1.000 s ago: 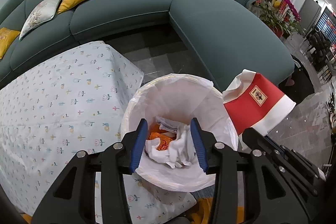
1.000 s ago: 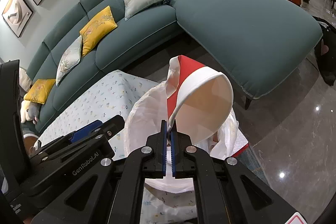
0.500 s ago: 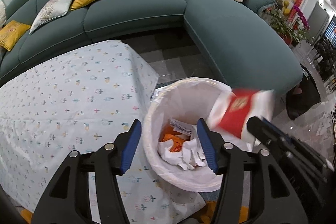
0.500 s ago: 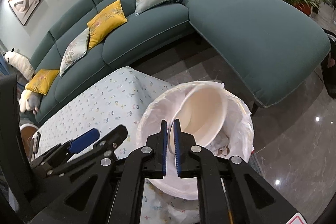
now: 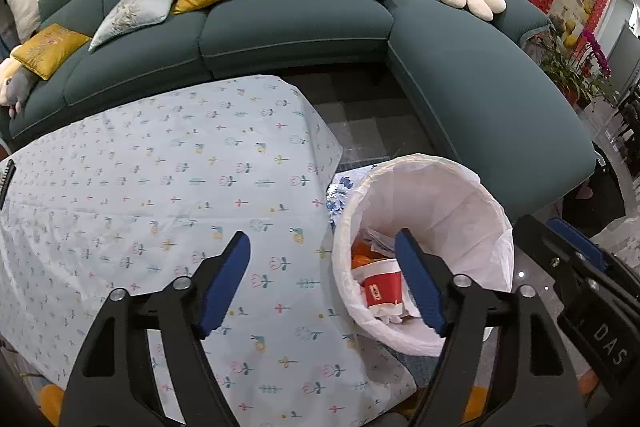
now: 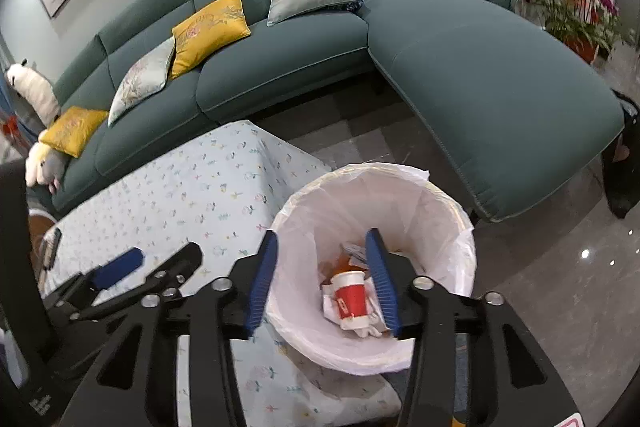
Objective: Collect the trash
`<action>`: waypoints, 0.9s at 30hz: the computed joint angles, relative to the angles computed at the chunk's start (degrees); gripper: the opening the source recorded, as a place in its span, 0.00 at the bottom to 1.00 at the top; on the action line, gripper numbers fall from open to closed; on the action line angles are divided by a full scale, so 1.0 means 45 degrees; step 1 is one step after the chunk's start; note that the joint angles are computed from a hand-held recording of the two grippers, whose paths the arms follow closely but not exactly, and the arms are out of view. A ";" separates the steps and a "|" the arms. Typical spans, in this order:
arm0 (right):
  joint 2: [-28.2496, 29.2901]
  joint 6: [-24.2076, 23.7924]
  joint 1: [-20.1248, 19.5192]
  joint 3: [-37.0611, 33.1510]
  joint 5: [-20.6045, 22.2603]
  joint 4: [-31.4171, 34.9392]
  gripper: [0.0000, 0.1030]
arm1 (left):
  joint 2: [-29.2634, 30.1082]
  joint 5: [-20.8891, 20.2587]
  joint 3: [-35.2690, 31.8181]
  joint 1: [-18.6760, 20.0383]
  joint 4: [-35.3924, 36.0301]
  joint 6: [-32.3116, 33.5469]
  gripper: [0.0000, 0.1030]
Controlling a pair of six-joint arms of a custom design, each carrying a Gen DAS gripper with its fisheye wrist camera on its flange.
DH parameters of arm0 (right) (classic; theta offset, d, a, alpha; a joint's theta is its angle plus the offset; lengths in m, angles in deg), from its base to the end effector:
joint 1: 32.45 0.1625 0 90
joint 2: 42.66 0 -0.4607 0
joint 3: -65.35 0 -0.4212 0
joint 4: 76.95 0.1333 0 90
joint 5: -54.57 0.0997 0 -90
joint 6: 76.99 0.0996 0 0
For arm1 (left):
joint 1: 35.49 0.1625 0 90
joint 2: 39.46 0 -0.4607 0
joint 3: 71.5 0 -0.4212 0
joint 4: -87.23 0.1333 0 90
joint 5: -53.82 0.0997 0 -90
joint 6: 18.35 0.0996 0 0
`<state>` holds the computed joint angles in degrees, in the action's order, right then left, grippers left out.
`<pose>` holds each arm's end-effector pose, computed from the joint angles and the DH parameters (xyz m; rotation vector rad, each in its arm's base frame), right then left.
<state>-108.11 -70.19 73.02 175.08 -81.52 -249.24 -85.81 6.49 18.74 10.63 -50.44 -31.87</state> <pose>0.2231 -0.5754 0.2945 -0.1624 -2.3224 0.9677 -0.3584 -0.6624 0.1373 0.6151 2.3883 -0.5339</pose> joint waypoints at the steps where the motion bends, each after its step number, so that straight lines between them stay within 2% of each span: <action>1: -0.0021 0.0008 0.0048 0.0025 -0.0147 0.0058 0.53 | -0.0082 0.0065 0.0117 -0.0027 -0.0088 0.0053 0.75; 3: -0.0072 0.0090 0.0155 0.0082 -0.0412 0.0186 0.56 | -0.0253 0.0303 0.0398 -0.0117 -0.0287 0.0152 0.78; 8: -0.0222 0.0101 0.0410 0.0299 -0.0909 0.0497 0.59 | -0.0614 0.0697 0.0875 -0.0235 -0.0341 0.0093 0.78; 10: -0.0164 -0.0279 0.0551 0.0425 -0.1287 0.0106 0.65 | -0.0749 0.0838 0.1062 -0.0270 -0.0423 0.0006 0.80; 13: -0.0084 -0.0873 0.0740 0.0671 -0.1733 -0.0507 0.69 | -0.1004 0.1027 0.1481 -0.0334 -0.0555 -0.0161 0.84; 17: -0.0234 -0.0963 0.0837 0.0962 -0.1729 -0.0772 0.82 | -0.1280 0.1196 0.1986 -0.0431 -0.0705 -0.0411 0.84; 21: -0.0291 -0.1100 0.0858 0.1088 -0.1709 -0.0543 0.83 | -0.1482 0.1268 0.2332 -0.0528 -0.0686 -0.0674 0.84; 25: -0.0323 -0.1115 0.0890 0.1301 -0.1769 -0.0492 0.93 | -0.1591 0.1331 0.2584 -0.0622 -0.0737 -0.0955 0.84; 27: -0.0318 -0.1155 0.0918 0.1374 -0.1848 -0.0497 0.93 | -0.1615 0.1429 0.2674 -0.0674 -0.0679 -0.1062 0.85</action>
